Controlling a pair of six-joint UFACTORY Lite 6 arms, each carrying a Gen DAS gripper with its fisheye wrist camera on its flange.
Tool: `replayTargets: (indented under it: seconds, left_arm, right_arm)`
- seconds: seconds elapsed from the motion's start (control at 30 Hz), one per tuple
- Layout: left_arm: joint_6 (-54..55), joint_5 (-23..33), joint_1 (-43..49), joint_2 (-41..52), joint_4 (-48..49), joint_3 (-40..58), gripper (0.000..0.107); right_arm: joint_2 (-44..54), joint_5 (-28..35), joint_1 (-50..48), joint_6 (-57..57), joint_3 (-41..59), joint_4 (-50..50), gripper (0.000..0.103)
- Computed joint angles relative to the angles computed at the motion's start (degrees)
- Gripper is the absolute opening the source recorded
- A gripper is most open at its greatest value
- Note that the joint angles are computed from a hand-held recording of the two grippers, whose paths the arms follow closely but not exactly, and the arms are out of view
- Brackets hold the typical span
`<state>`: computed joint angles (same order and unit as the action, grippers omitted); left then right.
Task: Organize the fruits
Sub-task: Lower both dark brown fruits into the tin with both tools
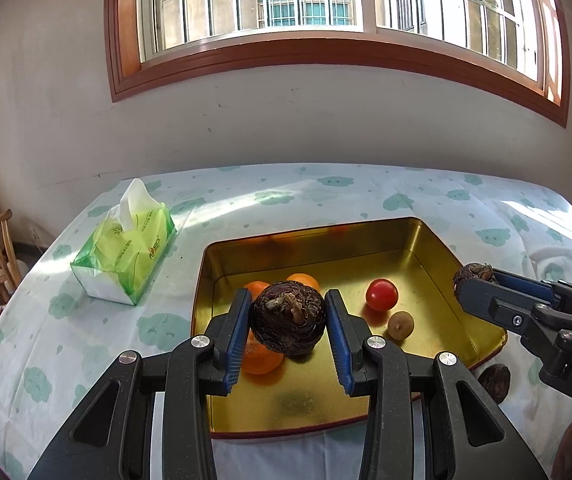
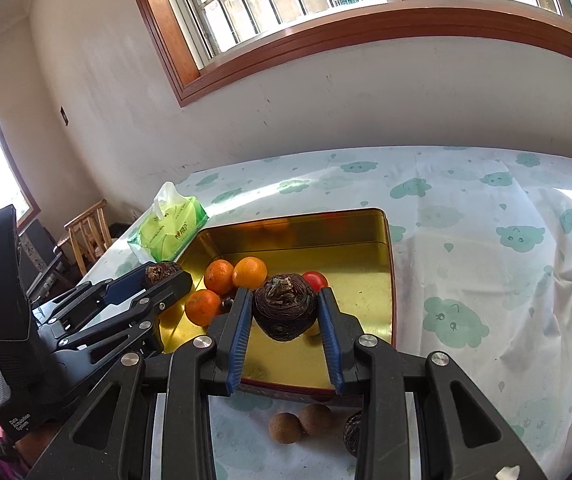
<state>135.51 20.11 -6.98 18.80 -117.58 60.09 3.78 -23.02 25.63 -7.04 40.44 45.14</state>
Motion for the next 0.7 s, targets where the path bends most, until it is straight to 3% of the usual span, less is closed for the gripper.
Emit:
replayTargets:
  seconds: [0.7]
  left_arm:
    - [2.1, -7.6, -6.0, 9.8, -3.7, 11.3, 0.038]
  right_arm:
    - [7.6, 2.2, -8.4, 16.2, 5.5, -21.9, 0.030]
